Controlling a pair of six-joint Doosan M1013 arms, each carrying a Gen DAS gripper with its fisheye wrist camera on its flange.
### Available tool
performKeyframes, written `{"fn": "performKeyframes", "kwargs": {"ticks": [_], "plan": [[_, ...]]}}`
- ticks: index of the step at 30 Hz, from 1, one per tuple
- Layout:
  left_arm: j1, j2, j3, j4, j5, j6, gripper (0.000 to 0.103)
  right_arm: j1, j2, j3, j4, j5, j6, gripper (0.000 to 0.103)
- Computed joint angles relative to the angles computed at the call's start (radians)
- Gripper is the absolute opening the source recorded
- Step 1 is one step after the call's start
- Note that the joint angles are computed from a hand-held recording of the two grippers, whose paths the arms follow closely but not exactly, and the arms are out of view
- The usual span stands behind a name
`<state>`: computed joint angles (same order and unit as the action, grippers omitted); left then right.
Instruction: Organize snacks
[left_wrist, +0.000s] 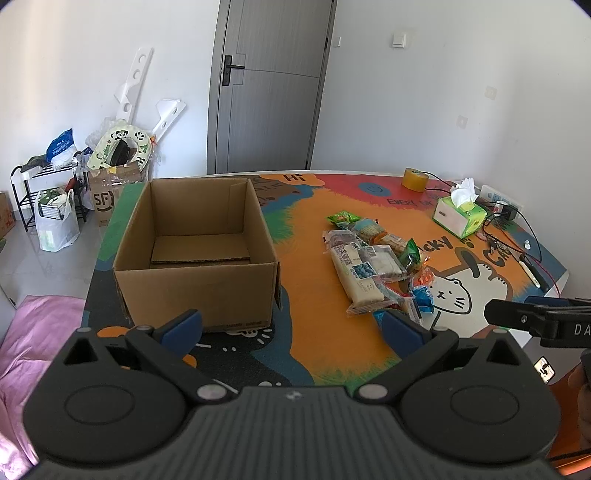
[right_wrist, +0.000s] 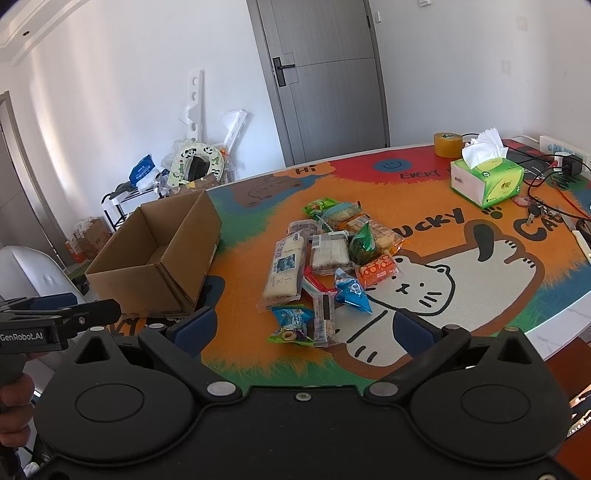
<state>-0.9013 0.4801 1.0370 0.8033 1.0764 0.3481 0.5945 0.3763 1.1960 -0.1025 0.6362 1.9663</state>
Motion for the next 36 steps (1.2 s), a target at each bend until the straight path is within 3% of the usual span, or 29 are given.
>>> {"fn": "performKeyframes", "kwargs": {"ticks": [18, 36], "plan": [[0.000, -0.002, 0.002, 0.000, 0.001, -0.005, 0.103, 0.000, -0.002, 0.003, -0.012, -0.003, 0.004, 0.103], [0.002, 0.000, 0.013, -0.001, -0.045, -0.025, 0.103, -0.009, -0.004, 0.016, -0.039, -0.020, 0.023, 0.103]]}}
